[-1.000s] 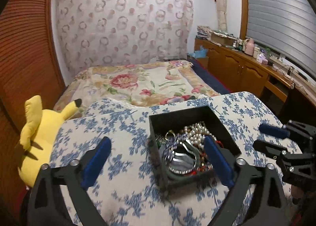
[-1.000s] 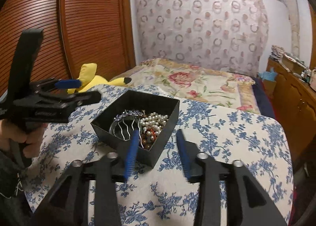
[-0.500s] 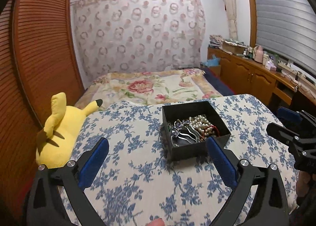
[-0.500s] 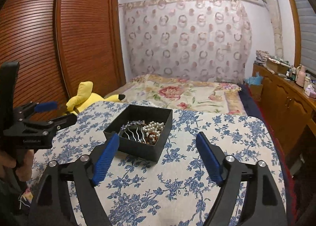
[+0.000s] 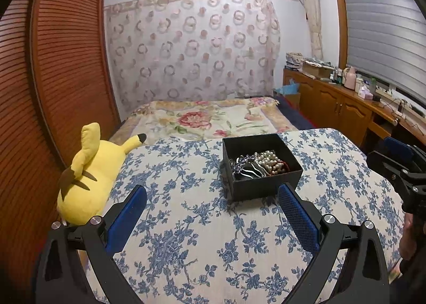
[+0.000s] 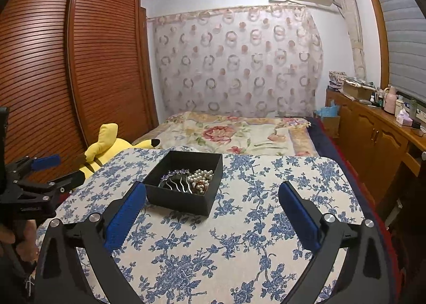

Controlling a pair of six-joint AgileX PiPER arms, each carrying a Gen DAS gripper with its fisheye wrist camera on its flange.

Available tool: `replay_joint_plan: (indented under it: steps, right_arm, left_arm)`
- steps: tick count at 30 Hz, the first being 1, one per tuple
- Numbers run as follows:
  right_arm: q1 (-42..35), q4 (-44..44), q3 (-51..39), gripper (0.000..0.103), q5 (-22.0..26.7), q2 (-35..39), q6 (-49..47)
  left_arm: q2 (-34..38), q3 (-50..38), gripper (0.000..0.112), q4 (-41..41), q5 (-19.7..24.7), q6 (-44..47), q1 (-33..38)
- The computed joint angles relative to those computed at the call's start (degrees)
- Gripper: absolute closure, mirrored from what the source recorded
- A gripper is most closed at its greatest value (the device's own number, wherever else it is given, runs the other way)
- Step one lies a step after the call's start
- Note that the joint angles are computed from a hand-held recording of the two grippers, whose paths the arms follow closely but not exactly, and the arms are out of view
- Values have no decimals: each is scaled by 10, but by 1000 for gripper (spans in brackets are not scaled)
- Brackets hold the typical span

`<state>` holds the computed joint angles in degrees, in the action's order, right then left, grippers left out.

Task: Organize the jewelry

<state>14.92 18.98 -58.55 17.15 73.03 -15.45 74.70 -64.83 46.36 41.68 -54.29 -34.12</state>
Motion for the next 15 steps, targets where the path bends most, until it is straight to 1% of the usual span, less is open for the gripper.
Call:
replay_joint_plan:
  steps: [8,15]
  right_arm:
    - [4,-21,5,3,-7,7,22]
    - [3,-20,6,3,-9,9,20]
  left_arm:
    - [-10,11,17,0,-5,-7,1]
    - [-10,10,17,2,-2,-10,-1]
